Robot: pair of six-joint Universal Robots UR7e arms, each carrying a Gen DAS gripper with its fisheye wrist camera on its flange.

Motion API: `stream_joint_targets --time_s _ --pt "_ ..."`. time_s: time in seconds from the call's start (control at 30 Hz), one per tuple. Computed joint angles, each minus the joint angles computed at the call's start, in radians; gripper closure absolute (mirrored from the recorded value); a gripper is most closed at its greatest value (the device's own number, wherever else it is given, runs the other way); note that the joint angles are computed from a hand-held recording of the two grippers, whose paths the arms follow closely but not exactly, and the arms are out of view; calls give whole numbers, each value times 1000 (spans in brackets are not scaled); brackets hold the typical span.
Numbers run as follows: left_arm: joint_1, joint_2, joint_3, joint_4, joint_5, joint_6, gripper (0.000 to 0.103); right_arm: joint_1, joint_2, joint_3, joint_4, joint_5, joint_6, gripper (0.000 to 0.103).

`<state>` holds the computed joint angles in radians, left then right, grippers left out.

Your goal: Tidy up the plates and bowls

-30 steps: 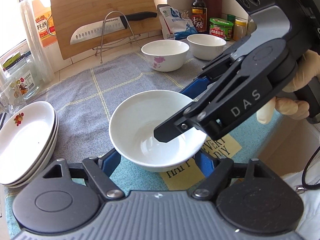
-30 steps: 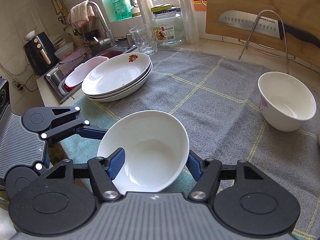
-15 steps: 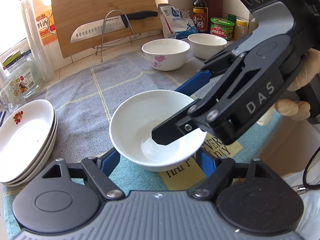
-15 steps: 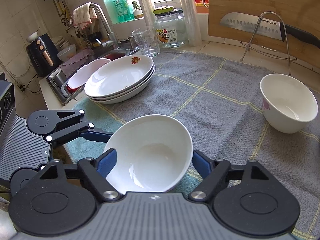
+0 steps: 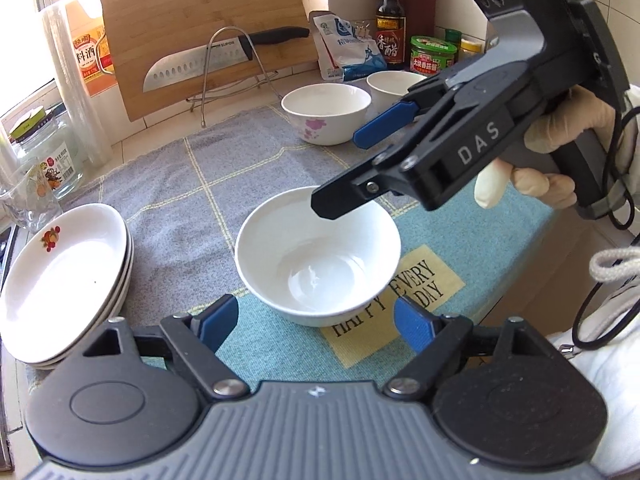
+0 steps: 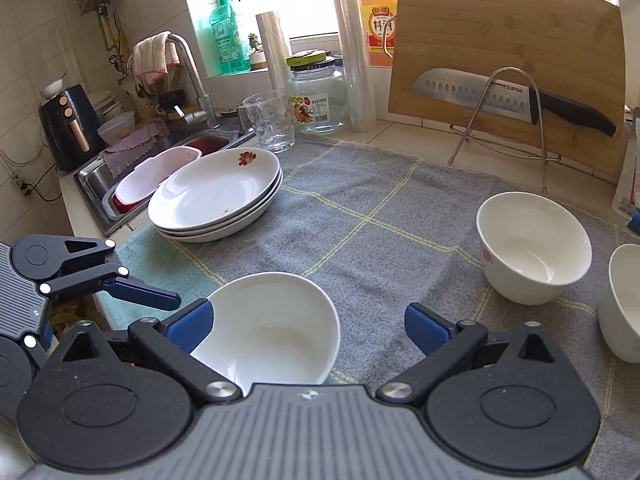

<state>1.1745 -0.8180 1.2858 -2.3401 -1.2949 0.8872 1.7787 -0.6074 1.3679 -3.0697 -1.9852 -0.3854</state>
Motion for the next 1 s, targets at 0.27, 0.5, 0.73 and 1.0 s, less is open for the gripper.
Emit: stream_joint_targets --time_s 0.27,0.5,0.73,1.0 --pt "-18 48 -90 14 10 10 18 1 8 -1 -111 -97 -33 0" --pt "-27 153 -270 77 -15 16 15 3 46 -25 -245 -248 -123 0" --pt "-42 305 -514 210 -16 49 12 -15 64 -37 -295 -308 -151 0" --pt "-47 553 -899 443 -29 17 11 -35 83 -72 -289 -332 -167 0"
